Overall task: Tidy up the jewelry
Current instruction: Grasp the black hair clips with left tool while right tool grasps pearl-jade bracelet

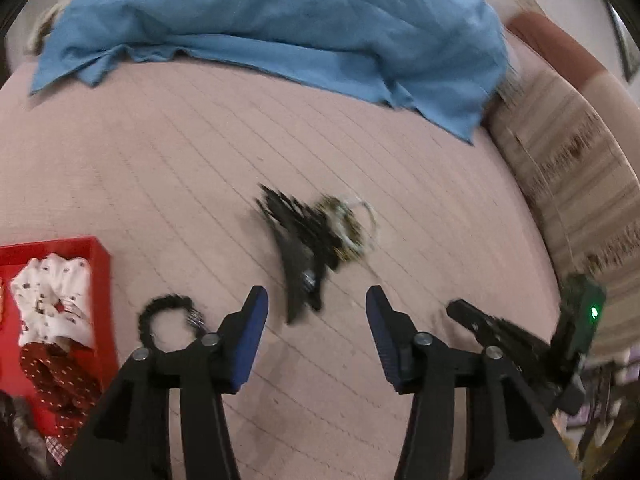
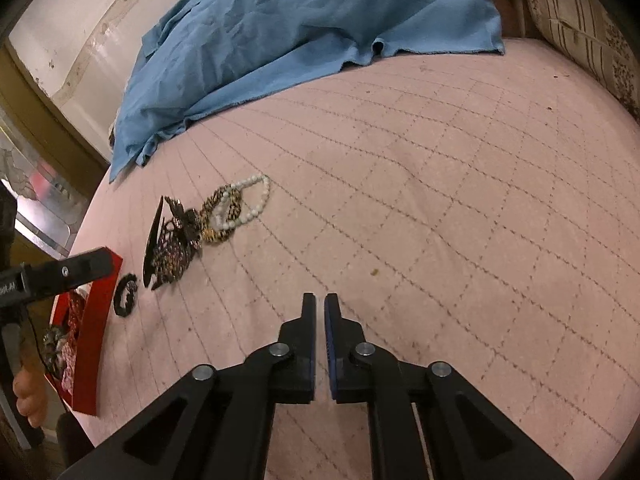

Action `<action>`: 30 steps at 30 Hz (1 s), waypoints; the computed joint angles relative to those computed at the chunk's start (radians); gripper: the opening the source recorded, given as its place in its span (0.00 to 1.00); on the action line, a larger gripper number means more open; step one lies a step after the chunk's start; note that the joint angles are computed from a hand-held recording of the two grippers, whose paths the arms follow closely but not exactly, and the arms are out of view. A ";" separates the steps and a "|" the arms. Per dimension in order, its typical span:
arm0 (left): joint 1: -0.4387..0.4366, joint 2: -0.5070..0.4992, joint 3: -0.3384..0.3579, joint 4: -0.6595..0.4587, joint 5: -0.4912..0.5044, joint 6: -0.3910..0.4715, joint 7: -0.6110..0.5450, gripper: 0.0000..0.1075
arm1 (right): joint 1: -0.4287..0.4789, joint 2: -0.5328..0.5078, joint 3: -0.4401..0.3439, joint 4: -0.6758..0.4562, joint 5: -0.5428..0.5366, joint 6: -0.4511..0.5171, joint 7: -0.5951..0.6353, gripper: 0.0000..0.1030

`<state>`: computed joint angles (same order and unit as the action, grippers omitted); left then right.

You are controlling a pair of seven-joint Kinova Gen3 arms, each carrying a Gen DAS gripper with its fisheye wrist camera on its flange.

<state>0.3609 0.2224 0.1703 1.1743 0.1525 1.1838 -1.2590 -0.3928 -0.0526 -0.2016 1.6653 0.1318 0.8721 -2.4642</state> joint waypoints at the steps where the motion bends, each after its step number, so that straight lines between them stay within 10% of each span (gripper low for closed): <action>1: -0.007 0.005 -0.003 0.000 0.009 -0.010 0.002 0.46 | 0.001 0.003 0.002 0.000 0.000 -0.015 -0.002 0.19; 4: 0.008 0.028 -0.012 -0.004 -0.030 -0.042 0.025 0.46 | 0.007 0.032 0.015 -0.019 -0.017 -0.076 0.034 0.40; 12: -0.004 0.098 -0.005 -0.016 -0.005 -0.059 -0.005 0.39 | -0.035 0.225 0.059 -0.231 0.012 -0.008 0.151 0.39; 20: -0.011 0.114 -0.011 0.015 0.018 -0.086 0.002 0.37 | -0.165 0.350 0.117 -0.376 0.177 0.135 0.131 0.22; 22: -0.034 0.105 0.009 0.029 0.047 -0.101 -0.014 0.14 | -0.173 0.356 0.123 -0.380 0.191 0.139 0.128 0.07; 30: -0.009 0.049 0.004 0.035 0.040 -0.086 -0.027 0.03 | -0.124 0.264 0.116 -0.281 0.114 0.039 0.065 0.06</action>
